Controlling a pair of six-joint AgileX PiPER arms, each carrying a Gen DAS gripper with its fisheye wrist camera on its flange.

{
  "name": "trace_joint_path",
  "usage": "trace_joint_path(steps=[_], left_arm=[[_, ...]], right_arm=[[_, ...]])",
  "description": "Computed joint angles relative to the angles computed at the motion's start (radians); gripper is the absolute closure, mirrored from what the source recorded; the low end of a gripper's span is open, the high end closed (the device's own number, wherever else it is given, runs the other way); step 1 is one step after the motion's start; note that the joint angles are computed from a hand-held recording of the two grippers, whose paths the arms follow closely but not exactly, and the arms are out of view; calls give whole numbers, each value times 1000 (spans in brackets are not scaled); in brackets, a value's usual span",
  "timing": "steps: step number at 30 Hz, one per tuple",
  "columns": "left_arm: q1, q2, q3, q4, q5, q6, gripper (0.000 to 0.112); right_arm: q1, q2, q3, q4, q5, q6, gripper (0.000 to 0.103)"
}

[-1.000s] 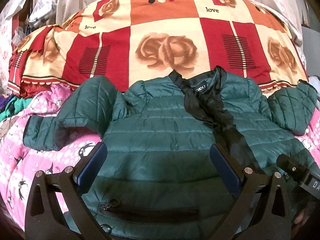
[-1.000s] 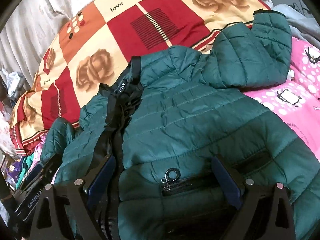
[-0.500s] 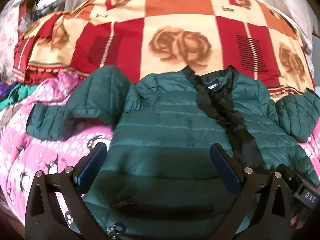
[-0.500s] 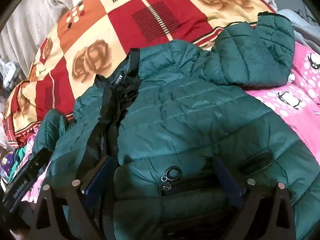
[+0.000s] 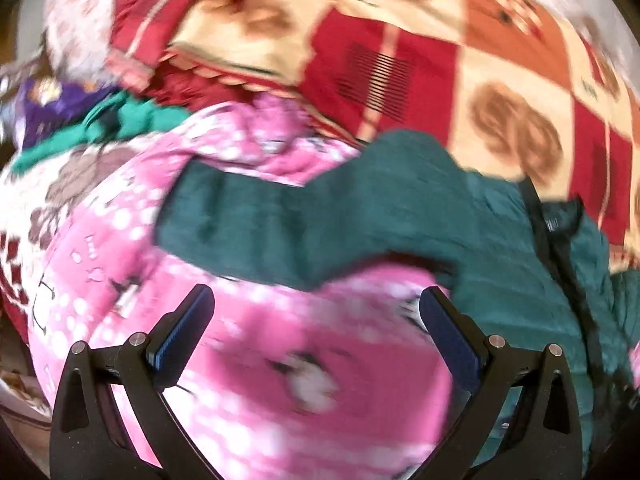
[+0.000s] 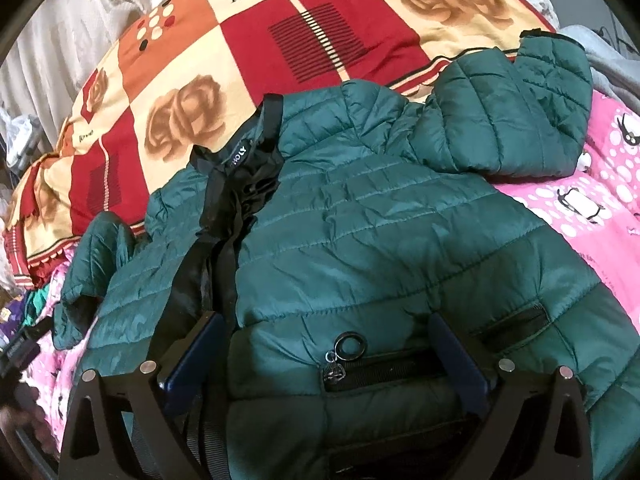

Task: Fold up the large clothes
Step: 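Grasp the sleeve cuff nearest the left tool and lift it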

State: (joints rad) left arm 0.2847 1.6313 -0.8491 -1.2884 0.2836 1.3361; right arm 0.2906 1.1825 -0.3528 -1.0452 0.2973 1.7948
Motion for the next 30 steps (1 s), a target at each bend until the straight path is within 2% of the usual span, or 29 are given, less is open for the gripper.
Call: trace_joint_path(steps=[3, 4, 6, 7, 10, 14, 18, 19, 21, 23, 26, 30], left_arm=[[191, 100, -69, -123, 185, 121, 10], [225, 129, -90, -134, 219, 125, 10], [296, 218, -171, -89, 314, 63, 10], [317, 269, -225, -43, 355, 2, 15], [324, 357, -323, 21, 409, -114, 20], [294, 468, -453, 118, 411, -292, 29], [283, 523, -515, 65, 383, -315, 29], [286, 532, -528, 51, 385, -318, 34], [288, 546, -549, 55, 389, -357, 59], [296, 551, -562, 71, 398, -391, 92], [300, 504, -534, 57, 379, -371, 97], [311, 399, -499, 67, 320, -346, 98]], right_arm=[[5, 2, -2, -4, 4, 7, 2], [7, 4, -3, -5, 6, 7, 2], [12, 9, -6, 0, 15, 1, 2], [18, 13, -10, 2, 24, 0, 2], [35, 25, -20, 8, 47, -7, 1], [41, 33, -21, -16, 50, 16, 1], [45, 38, -17, -48, 50, 46, 0], [45, 40, -17, -54, 50, 50, 0], [45, 47, -19, -57, 52, 51, 0], [52, 58, -26, -53, 62, 47, 0], [54, 65, -32, -40, 68, 33, 0], [50, 65, -40, 1, 70, -10, 0]])
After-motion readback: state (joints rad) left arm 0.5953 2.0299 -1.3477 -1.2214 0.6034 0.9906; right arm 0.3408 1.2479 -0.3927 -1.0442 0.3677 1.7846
